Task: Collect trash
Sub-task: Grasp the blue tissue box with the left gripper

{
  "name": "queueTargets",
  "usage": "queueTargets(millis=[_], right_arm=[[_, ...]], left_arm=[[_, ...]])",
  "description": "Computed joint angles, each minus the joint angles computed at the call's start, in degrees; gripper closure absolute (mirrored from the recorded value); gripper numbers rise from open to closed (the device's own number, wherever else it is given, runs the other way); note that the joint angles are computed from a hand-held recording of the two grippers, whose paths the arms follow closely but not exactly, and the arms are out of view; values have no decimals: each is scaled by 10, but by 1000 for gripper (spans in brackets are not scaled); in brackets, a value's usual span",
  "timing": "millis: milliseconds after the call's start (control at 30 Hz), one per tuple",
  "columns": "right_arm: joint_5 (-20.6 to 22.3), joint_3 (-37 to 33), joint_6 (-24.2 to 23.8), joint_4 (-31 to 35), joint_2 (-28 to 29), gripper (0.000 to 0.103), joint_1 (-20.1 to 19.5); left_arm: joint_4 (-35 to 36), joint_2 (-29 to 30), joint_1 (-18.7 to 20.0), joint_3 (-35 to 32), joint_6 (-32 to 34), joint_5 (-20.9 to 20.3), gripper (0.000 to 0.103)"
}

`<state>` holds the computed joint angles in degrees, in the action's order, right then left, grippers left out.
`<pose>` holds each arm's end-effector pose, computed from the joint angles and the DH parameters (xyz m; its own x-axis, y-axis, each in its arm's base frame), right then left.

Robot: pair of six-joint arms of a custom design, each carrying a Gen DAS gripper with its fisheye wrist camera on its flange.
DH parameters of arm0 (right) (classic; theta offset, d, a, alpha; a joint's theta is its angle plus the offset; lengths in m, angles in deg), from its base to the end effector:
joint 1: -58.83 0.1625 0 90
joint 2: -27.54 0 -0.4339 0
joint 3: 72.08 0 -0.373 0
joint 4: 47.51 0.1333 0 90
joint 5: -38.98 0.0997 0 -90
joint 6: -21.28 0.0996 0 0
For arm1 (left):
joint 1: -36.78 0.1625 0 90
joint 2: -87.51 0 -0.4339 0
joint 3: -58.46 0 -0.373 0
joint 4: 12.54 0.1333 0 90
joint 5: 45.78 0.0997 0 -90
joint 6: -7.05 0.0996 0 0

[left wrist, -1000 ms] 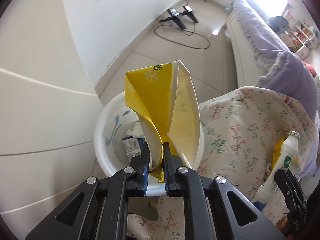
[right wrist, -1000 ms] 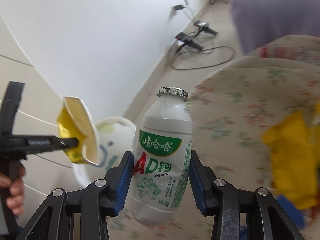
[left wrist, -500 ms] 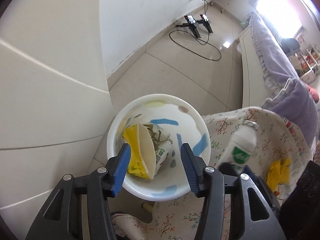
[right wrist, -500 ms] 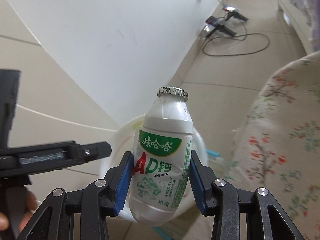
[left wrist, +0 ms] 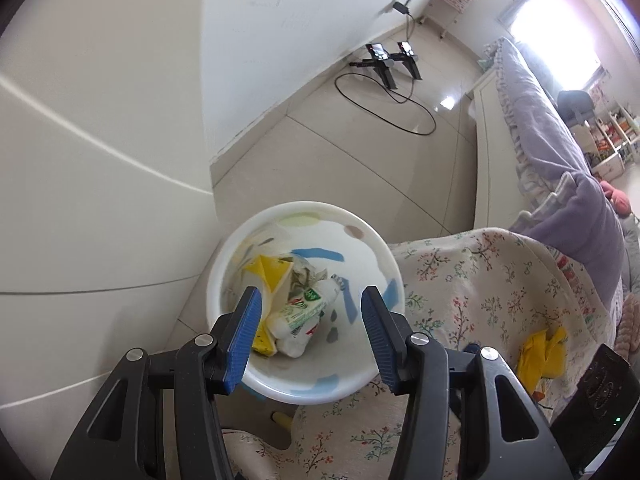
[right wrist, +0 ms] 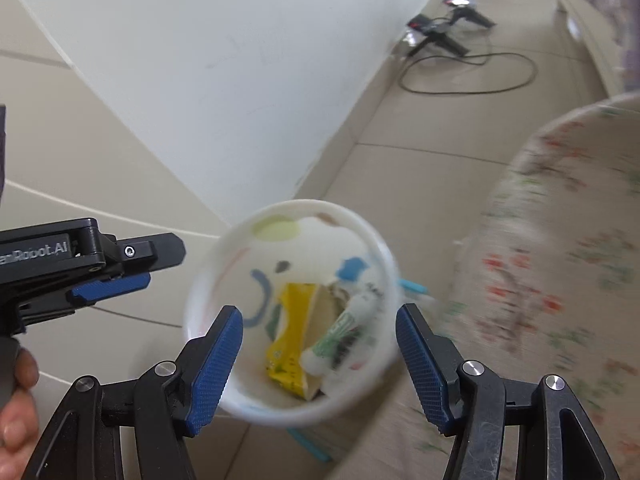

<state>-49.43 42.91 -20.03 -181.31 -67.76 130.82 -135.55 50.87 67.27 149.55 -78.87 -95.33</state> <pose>-0.0075 -0.4632 0.4187 -0.9030 -0.3490 0.2506 -0.4179 0.8489 -0.3236 -0.4426 -0.4903 0.0110 -0.8130 -0.4159 -0.4076 -0.1242 0.8077 -0.5764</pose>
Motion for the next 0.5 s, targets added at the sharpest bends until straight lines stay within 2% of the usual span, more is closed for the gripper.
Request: queueTargets(millis=[133, 300, 400, 500], right_arm=[[11, -22, -16, 45, -46, 34, -27], [33, -91, -10, 109, -80, 34, -71], [41, -136, 2, 133, -91, 34, -101], [39, -172, 8, 145, -90, 33, -125]], left_arm=[[-2, 29, -5, -35, 46, -5, 48], [-26, 77, -14, -94, 135, -21, 48], [-47, 113, -17, -139, 209, -56, 48], [-69, 164, -21, -198, 283, -115, 47]])
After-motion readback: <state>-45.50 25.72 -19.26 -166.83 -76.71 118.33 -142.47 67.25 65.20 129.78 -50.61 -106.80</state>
